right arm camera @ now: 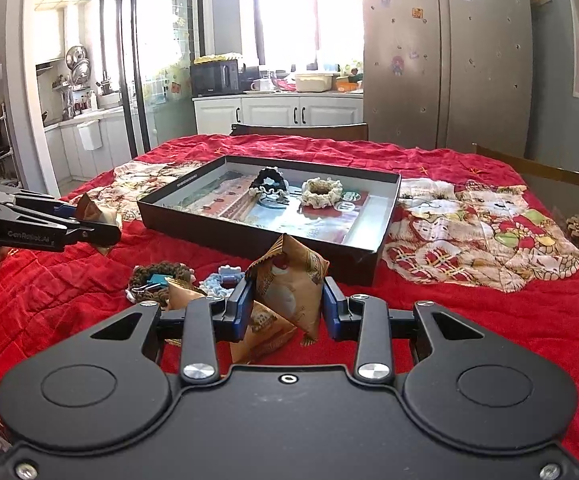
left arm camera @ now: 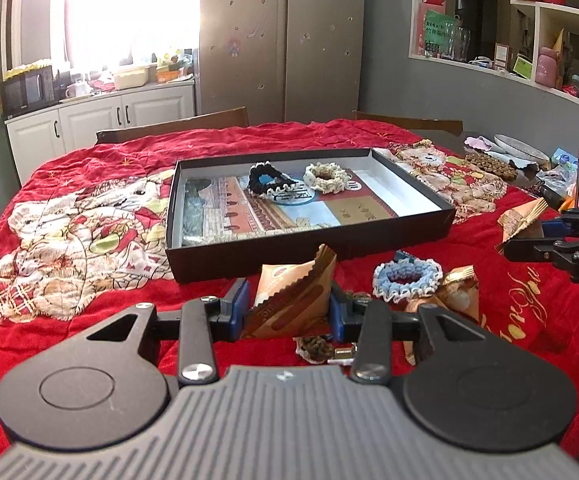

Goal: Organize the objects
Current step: 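Lift and carry both brown paper packets over the black box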

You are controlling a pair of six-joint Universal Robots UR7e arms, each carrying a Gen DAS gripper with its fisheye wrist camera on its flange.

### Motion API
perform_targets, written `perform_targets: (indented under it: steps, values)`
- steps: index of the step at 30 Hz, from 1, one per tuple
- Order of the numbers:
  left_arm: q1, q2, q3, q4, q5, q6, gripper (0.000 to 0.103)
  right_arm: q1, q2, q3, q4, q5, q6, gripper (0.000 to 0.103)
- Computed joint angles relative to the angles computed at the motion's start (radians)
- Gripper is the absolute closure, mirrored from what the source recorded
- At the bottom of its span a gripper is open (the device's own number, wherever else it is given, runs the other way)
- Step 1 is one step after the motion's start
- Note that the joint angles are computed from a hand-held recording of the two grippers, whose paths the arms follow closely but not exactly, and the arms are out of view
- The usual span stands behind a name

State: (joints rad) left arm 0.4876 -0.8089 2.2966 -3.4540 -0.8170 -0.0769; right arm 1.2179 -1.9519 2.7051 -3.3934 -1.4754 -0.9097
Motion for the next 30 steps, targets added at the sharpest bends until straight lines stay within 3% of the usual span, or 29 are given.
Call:
perform_targets:
  steps: [30]
  values:
    - [0.019,0.012,-0.062,-0.024,-0.02,0.088,0.059,0.087,0.075,-0.048,-0.059,-0.046,0.019,0.069]
